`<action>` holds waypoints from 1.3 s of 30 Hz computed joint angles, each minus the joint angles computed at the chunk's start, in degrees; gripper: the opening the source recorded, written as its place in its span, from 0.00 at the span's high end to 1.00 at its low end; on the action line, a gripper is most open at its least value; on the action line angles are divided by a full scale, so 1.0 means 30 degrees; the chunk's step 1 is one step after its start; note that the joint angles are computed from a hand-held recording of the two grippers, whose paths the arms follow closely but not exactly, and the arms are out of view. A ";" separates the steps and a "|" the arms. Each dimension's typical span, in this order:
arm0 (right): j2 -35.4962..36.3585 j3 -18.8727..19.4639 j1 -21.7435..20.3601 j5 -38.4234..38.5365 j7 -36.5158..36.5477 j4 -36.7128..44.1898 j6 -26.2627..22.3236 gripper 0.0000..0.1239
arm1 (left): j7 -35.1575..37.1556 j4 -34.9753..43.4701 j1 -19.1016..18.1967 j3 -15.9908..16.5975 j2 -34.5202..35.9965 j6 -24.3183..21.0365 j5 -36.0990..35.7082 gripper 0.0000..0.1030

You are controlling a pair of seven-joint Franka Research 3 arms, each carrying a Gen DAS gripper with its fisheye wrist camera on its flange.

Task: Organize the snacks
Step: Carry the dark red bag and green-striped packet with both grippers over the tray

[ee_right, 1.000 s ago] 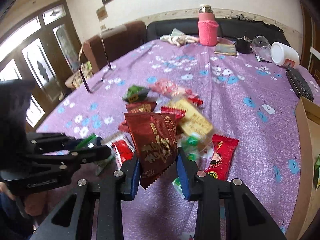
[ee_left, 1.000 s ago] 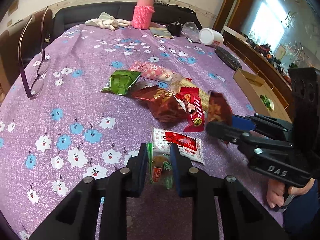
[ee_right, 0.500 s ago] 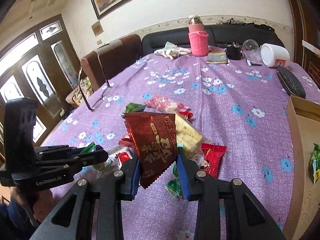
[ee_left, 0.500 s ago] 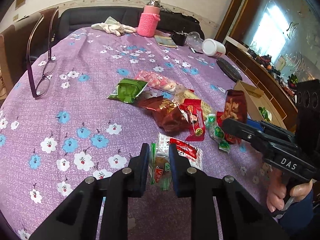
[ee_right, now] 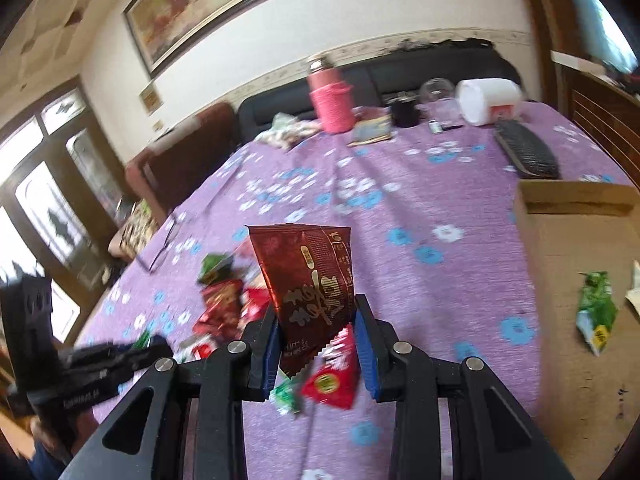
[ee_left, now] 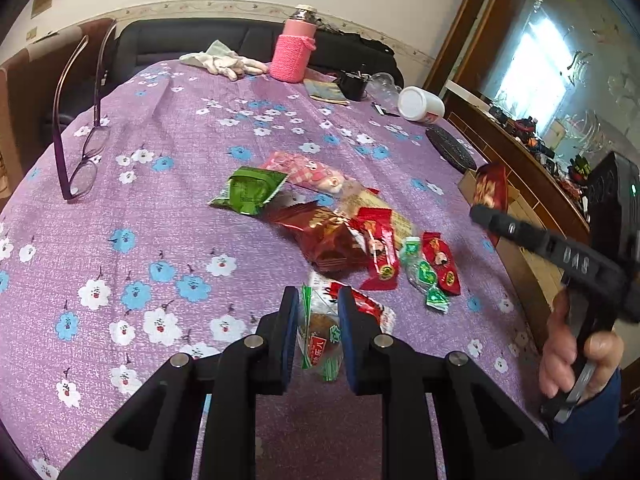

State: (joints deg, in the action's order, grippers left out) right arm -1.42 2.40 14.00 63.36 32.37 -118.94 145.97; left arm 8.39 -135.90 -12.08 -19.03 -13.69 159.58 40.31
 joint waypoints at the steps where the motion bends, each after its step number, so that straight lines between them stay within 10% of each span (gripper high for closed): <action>1: 0.0062 -0.0095 -0.0096 0.0095 0.0220 0.0122 -0.0012 0.71 | 0.0118 0.0184 -0.0066 -0.0063 0.0115 -0.0229 -0.0039 0.81; 12: 0.0493 -0.0472 -0.1050 0.0323 0.1858 0.0970 0.0869 0.71 | 0.2230 0.3629 -0.1406 0.0005 0.2391 -0.0798 -0.0898 0.81; 32: 0.2353 -0.1519 -0.4085 -0.5237 1.1269 0.2701 0.1414 0.72 | 1.0282 1.8792 -0.6224 0.0996 1.4608 -0.2572 -0.5697 0.81; 39: 0.2448 -0.1580 -0.4749 -0.5769 1.1514 0.2930 0.0480 0.72 | 1.1830 1.9504 -0.6727 0.1289 1.5726 -0.2366 -0.6898 0.82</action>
State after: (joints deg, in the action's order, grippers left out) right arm 5.92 -2.34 -0.25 46.06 66.91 -110.15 147.41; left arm 43.88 -77.39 -32.26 -15.16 33.48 152.49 19.62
